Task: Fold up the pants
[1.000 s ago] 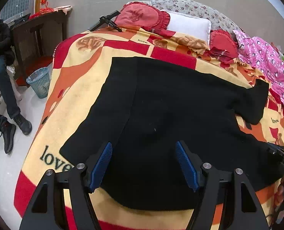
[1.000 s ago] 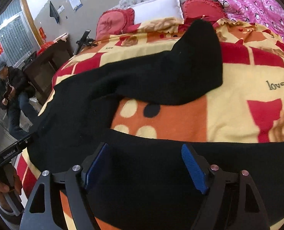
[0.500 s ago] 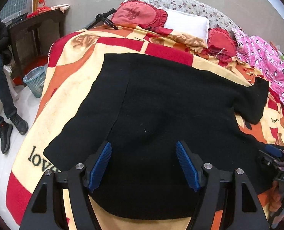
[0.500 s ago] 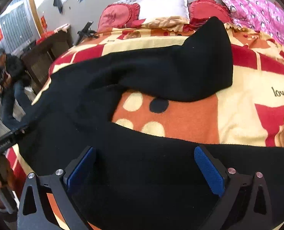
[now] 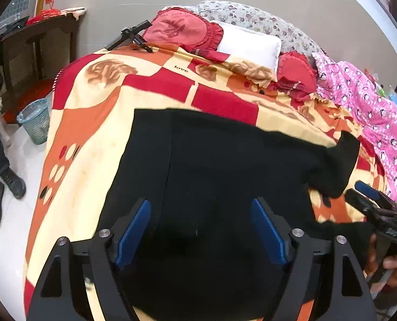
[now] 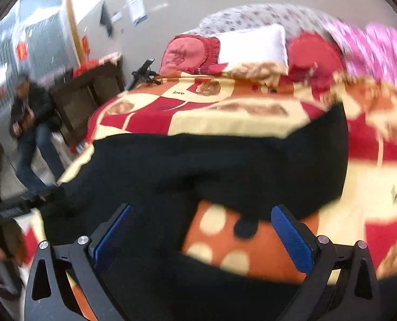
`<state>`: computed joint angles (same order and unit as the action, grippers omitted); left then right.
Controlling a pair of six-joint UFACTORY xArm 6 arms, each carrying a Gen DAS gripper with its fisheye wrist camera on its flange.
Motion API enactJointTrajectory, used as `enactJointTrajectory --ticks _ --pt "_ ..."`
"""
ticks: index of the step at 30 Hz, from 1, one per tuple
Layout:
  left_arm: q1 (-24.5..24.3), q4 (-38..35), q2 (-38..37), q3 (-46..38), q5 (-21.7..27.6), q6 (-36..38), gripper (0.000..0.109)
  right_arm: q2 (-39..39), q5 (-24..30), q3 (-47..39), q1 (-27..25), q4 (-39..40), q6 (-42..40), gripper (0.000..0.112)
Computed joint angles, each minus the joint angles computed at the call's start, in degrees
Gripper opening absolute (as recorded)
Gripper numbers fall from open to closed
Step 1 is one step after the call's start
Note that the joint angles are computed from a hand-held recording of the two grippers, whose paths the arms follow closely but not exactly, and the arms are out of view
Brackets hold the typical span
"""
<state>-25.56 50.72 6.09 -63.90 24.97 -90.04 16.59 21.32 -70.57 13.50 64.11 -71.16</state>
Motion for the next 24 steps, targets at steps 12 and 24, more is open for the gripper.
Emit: enactJointTrajectory --ticks 12,24 --pt "8.1 -15.9 7.4 -7.7 -5.3 25.1 0.078 10.4 -0.3 -14.9 4.7 -11.3 2.3 0.102" --pt "14.3 -30.8 20.1 -21.1 -3.4 53.0 0.078 18.4 2.7 -24.6 4.9 -22.1 8.5 0.103"
